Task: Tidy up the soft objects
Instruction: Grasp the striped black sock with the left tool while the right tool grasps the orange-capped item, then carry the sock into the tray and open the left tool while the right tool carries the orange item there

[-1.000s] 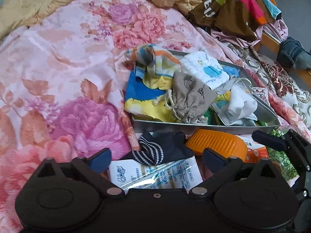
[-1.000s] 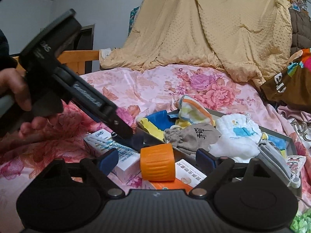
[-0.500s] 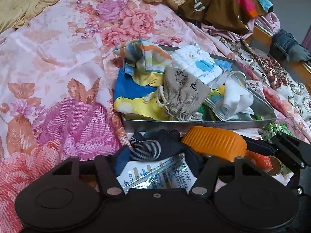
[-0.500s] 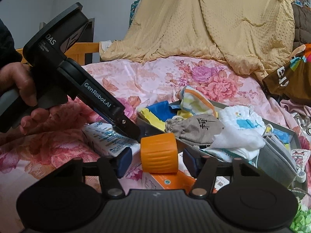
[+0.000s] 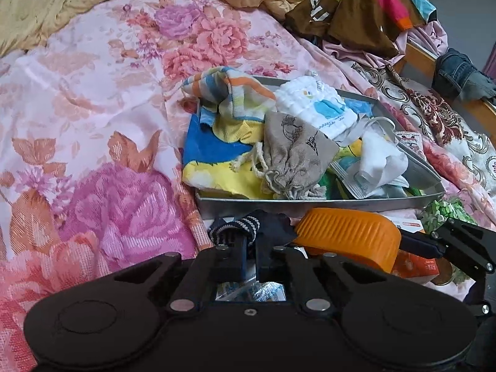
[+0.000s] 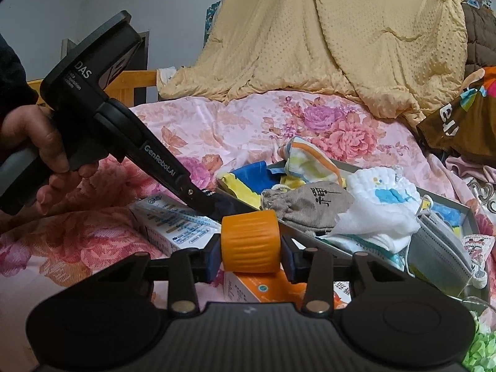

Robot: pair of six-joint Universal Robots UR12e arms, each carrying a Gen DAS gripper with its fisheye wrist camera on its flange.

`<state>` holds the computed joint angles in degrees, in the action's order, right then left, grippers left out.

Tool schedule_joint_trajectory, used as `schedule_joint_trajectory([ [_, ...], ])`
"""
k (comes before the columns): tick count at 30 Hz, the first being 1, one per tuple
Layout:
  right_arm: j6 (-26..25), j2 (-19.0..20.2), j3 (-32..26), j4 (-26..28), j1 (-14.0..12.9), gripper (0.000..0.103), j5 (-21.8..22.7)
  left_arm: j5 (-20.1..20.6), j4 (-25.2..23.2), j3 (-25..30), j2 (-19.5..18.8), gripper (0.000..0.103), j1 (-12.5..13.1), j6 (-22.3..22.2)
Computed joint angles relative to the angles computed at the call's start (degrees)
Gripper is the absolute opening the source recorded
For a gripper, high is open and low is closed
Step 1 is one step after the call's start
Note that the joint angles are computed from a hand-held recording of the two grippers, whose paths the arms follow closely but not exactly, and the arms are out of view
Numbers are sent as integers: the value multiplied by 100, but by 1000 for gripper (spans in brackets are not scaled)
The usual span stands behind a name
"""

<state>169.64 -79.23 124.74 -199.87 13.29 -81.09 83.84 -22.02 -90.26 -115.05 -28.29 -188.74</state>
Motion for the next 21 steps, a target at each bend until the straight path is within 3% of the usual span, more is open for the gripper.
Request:
schedule_joint_trajectory([
  [7,-102,-5,4,-193,6,43,13,115,301,-86,85,3,-7,-122],
  [14,-116,-3,-121,-312,3,43,49,-35,637,9,111,3,21,-202],
  [21,373,68,-406,-555,-69,42,59,-194,1263,271,-59,3,75,-479],
])
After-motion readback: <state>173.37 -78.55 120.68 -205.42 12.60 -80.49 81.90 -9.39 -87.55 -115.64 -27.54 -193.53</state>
